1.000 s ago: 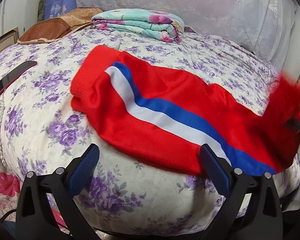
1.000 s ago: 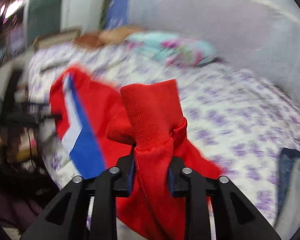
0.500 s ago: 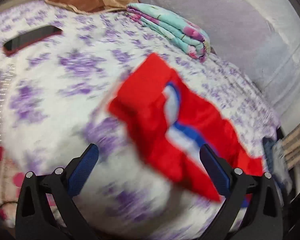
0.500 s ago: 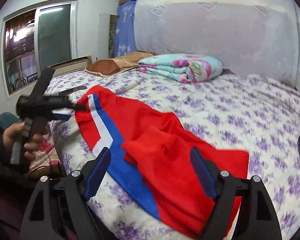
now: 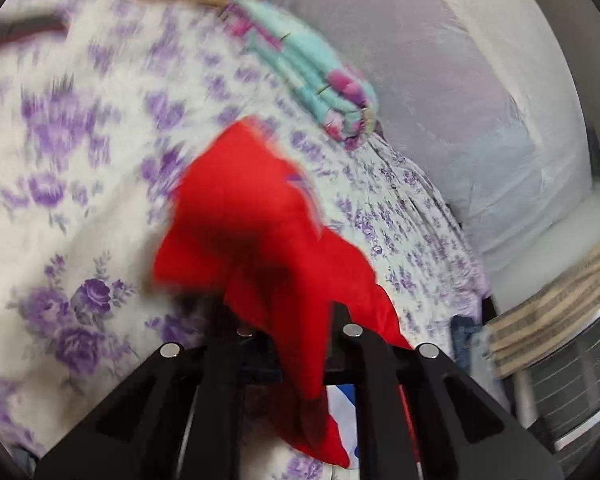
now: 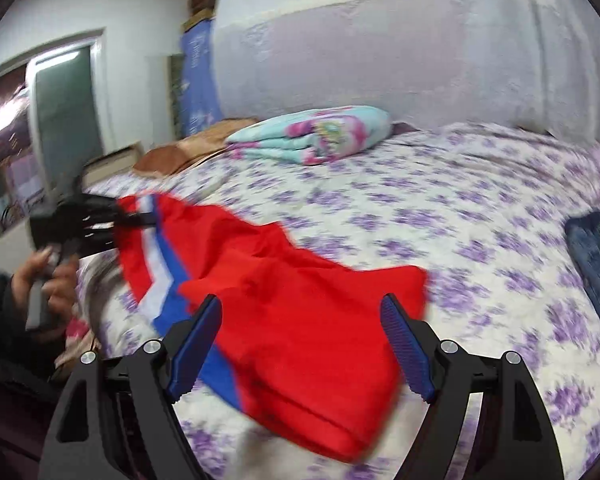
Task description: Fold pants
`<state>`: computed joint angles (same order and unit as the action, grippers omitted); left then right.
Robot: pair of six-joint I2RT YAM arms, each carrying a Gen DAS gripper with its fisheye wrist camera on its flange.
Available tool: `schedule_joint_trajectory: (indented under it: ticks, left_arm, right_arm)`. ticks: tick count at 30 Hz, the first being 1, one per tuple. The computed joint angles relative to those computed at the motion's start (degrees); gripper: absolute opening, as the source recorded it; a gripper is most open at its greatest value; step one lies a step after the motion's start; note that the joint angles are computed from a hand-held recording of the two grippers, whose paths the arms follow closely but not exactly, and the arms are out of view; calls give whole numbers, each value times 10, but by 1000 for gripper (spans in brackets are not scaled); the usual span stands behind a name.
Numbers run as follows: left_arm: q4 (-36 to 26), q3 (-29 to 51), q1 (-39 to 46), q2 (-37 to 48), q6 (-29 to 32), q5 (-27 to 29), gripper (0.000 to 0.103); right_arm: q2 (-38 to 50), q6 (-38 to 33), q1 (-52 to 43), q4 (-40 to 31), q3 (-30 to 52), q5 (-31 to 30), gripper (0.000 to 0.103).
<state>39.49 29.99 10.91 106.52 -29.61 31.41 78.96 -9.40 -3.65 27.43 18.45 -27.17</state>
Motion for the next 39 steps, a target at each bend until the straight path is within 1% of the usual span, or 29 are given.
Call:
schedule_joint_trajectory:
  ticks: [2,4,5,6,7,9,10,11,12,13,14,16,18,19,20,22,23,24,26,27,28,29,31,33,34,35,36,37,39]
  left_arm:
    - [-41,-26,-58,-92,36,-82,9]
    - [-116,-31,-165,-202,92,-207,9]
    - [-145,-22,-221,-232,117,-258,9]
    - [-174,-4,-273,-245,139,-299,9]
    - [-191,10,-310,-246,155,-321,10]
    - [-253,82,-421,-191,204,-377,14]
    - [-277,113,-451,-153,223,-389,24]
    - [-316,162,-483,-92,243,-397,46]
    - [-350,201,-498,-40,246,-399,59]
    - [-379,233,-500,7,251,-384,68]
    - [-379,240,-500,26,242,-377,68]
    - [-366,218,-497,2,234,-379,69]
    - [-348,180,-483,-53,229,-363,84]
    - [-332,162,-474,-82,231,-360,99]
    - [-311,146,-477,-93,229,-358,98]
    - [-313,154,-476,-91,238,-315,98]
    - [-330,171,-472,-70,238,-284,98]
    - [-348,198,-461,-31,238,-238,98]
    - [-370,243,-453,41,220,-202,98]
    - [-356,244,-455,57,223,-200,98]
    - [-344,237,-462,55,231,-211,98]
    - [-343,230,-472,47,246,-223,98]
    - [-333,204,-471,18,262,-210,98]
    - [-282,133,-450,-57,260,-221,98]
    - [-263,100,-430,-95,254,-224,98]
    - [-256,82,-413,-116,246,-226,98]
    - [-257,79,-388,-124,238,-229,98]
    - [-258,78,-349,-118,230,-217,98]
    - [-269,105,-294,-71,211,-182,98]
  right_arm:
    - [-6,1,-48,6,-5,-18,82]
    - [-17,1,-106,11,-9,-43,82]
    - [-15,1,-129,17,-9,-50,82]
    - [-15,2,-153,20,-7,-58,82]
    - [-16,5,-182,22,-5,-68,82]
    - [-11,7,-229,17,2,-87,82]
    - [-3,6,-249,6,11,-92,82]
    - [9,-2,-267,-18,25,-98,82]
    - [22,-7,-283,-39,38,-108,82]
    - [31,-15,-299,-58,46,-125,82]
    - [35,-23,-307,-71,50,-137,82]
    - [41,-49,-318,-101,59,-160,83]
    - [48,-68,-318,-133,71,-189,87]
    - [53,-72,-317,-154,83,-209,88]
    - [53,-73,-314,-178,93,-230,89]
    - [61,-51,-300,-192,109,-267,92]
    - [61,-26,-286,-179,111,-265,93]
    - [61,-12,-275,-177,115,-264,93]
    - [79,17,-239,-179,136,-274,93]
    - [89,22,-216,-186,148,-262,93]
    - [102,18,-180,-209,165,-215,93]
    - [108,17,-163,-222,174,-187,93]
    - [127,17,-136,-246,186,-133,93]
    - [125,27,-146,-237,179,-143,93]
    - [126,38,-157,-237,178,-161,94]
    - [129,42,-166,-240,179,-176,100]
    - [133,47,-175,-247,181,-197,100]
    - [152,54,-178,-264,193,-223,100]
    - [187,46,-173,-313,226,-241,100]
